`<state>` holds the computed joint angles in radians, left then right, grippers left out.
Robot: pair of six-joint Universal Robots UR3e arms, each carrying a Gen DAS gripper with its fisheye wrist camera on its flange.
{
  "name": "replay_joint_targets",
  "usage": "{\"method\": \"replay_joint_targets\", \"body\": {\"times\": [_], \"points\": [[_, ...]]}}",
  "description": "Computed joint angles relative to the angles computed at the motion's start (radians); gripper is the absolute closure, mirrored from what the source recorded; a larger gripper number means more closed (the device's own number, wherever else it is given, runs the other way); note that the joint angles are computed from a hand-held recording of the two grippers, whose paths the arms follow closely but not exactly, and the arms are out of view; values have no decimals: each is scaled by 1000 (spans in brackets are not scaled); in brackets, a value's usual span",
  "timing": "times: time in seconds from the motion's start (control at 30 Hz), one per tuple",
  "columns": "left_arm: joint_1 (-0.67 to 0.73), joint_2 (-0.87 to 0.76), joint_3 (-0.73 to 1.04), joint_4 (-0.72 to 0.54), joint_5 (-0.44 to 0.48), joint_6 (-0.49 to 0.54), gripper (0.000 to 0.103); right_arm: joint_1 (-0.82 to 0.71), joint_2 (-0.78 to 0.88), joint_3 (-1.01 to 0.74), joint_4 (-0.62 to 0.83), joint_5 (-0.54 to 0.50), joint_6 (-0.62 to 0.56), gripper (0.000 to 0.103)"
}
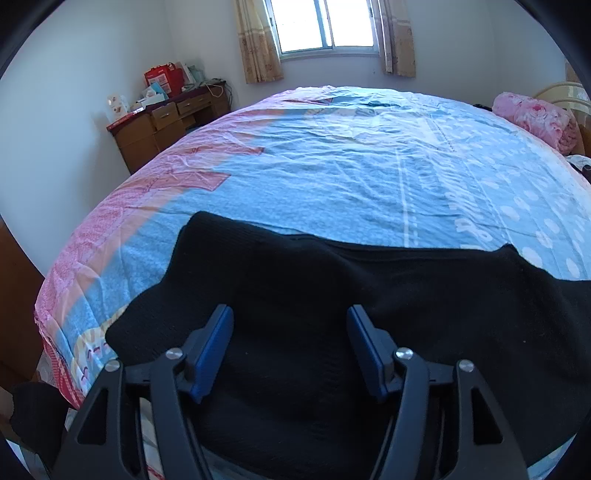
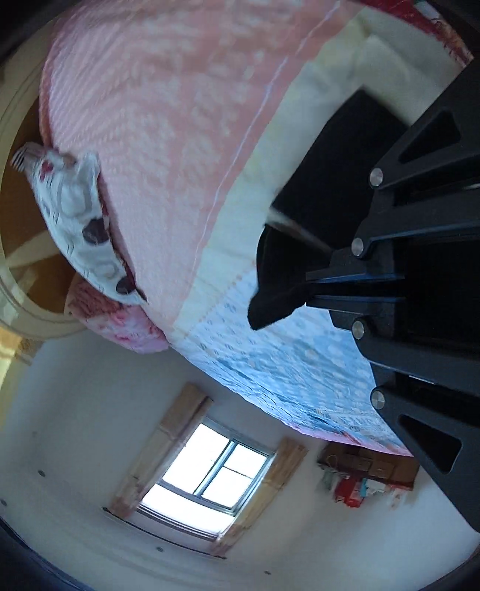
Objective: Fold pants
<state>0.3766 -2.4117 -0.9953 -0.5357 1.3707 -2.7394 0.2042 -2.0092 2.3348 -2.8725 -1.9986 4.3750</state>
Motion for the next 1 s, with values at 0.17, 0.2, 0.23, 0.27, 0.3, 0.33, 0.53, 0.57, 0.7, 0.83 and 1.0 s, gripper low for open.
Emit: {"method": "replay_joint_targets", "body": {"times": [0.17,0.2,0.23,0.27,0.3,0.33,0.53,0.57,0.7,0.83,1.0], "points": [[-9,-16,37,-24,16,-12,35,198,-1,226,-199,-175,228,98],[-10,-16,36,-23,17,-11,35,226,20,214,-199,-206,238,98],[-9,-15,36,-24,16,-9,35,244,32,192,-173,-225,242,98],[-8,-15,35,-25,13,-10,35,259,50,165,-157,-241,242,98],[-7,-14,34,-27,10,-10,35,276,66,140,-141,-263,237,98],[-5,-13,36,-35,5,-6,35,303,82,105,-121,-291,223,98],[8,-22,81,-96,-30,17,35,371,17,-24,211,-363,328,98],[8,-21,78,-91,-31,24,35,361,-1,-30,284,-338,341,98],[8,-20,80,-97,-31,30,34,376,-26,87,179,-334,404,99],[21,-19,101,-136,-60,31,34,379,-60,118,158,-343,491,96],[49,4,98,-156,-125,-34,34,624,-67,-108,842,-643,974,82]]}}
